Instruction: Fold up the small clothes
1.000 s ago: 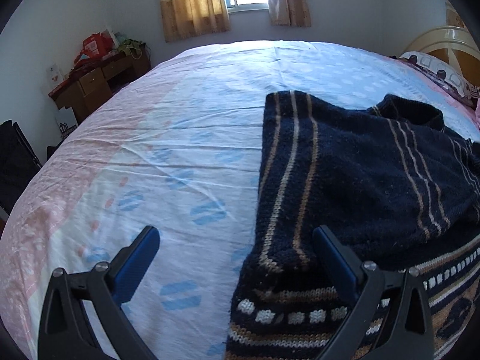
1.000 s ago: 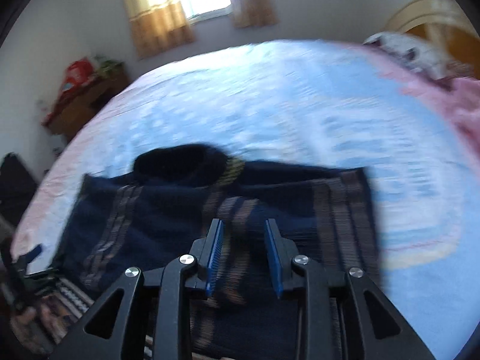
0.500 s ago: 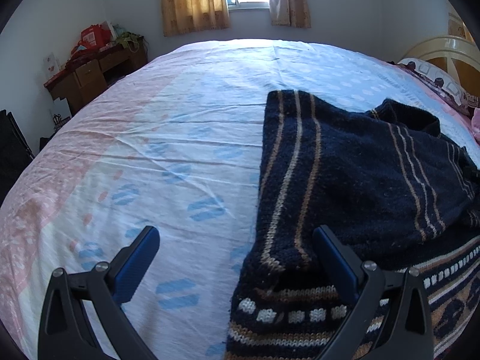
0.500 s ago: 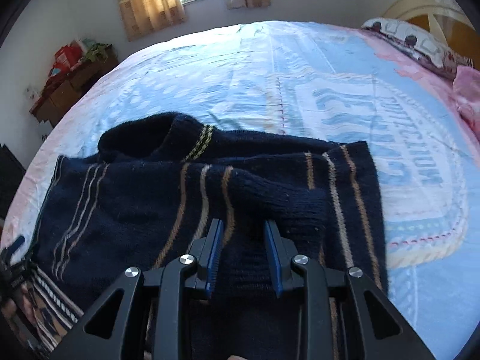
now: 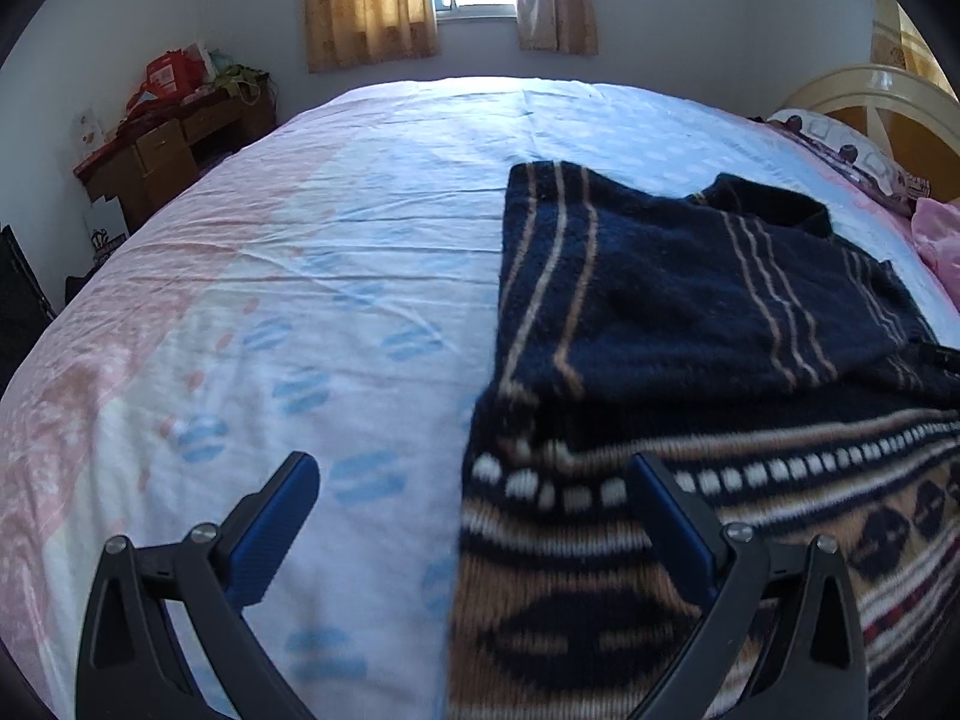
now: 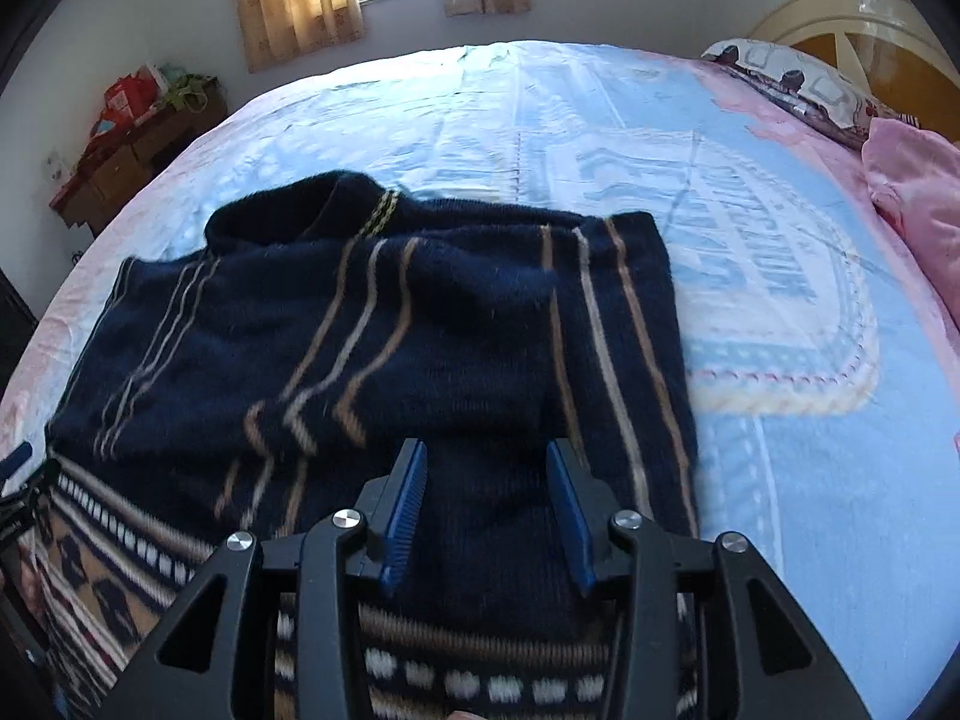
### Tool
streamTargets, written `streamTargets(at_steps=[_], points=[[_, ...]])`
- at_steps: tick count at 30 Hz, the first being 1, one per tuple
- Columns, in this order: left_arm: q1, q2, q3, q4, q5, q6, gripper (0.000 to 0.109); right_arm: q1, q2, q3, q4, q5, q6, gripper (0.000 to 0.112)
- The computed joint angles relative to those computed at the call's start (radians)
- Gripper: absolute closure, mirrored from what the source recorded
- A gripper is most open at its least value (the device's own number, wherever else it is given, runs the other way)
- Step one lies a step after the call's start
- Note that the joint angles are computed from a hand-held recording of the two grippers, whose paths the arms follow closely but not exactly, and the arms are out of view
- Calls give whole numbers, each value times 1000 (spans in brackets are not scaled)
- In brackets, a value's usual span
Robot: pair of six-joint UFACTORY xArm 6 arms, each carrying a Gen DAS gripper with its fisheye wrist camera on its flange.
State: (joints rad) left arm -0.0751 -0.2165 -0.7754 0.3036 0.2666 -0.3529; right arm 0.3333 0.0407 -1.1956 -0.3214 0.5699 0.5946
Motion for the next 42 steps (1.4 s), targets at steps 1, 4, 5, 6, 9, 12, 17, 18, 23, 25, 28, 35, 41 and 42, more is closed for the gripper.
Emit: streamTargets(at_steps=[1, 4, 5, 6, 9, 12, 17, 18, 23, 25, 28, 35, 41, 42], points=[[-1, -16, 12, -24, 0, 18, 6, 5, -25, 23, -9, 5, 8, 70], [-6, -84, 70, -92, -16, 78, 6, 16, -100, 107, -2, -12, 21, 70], [-9, -106, 86, -95, -15, 86, 6, 20, -121, 130, -6, -12, 26, 70], [-11, -124, 101, -101, -15, 96, 6, 26, -139, 149, -20, -8, 36, 70], [-21, -177, 140, -158, -15, 151, 6, 47, -201, 212, -25, -6, 49, 70], [-29, -221, 171, -200, -3, 190, 6, 69, -258, 265, -37, 5, 75, 70], [-48, -343, 249, -205, 38, 225, 6, 119, -368, 362, -68, 25, 134, 70], [-51, -367, 264, -190, 47, 224, 6, 129, -388, 379, -71, 29, 142, 69], [-64, -507, 339, -240, 138, 292, 6, 198, -503, 469, -84, 72, 175, 69], [-67, -567, 371, -239, 173, 302, 6, 236, -552, 505, -99, 107, 195, 69], [-76, -659, 421, -245, 227, 326, 6, 281, -614, 549, -116, 153, 219, 69], [-104, -833, 495, -321, 382, 362, 6, 412, -768, 634, -153, 307, 305, 69], [-117, -931, 529, -388, 488, 387, 6, 542, -930, 704, -146, 469, 387, 69], [-111, -930, 526, -413, 500, 399, 6, 558, -951, 712, -142, 493, 397, 68]])
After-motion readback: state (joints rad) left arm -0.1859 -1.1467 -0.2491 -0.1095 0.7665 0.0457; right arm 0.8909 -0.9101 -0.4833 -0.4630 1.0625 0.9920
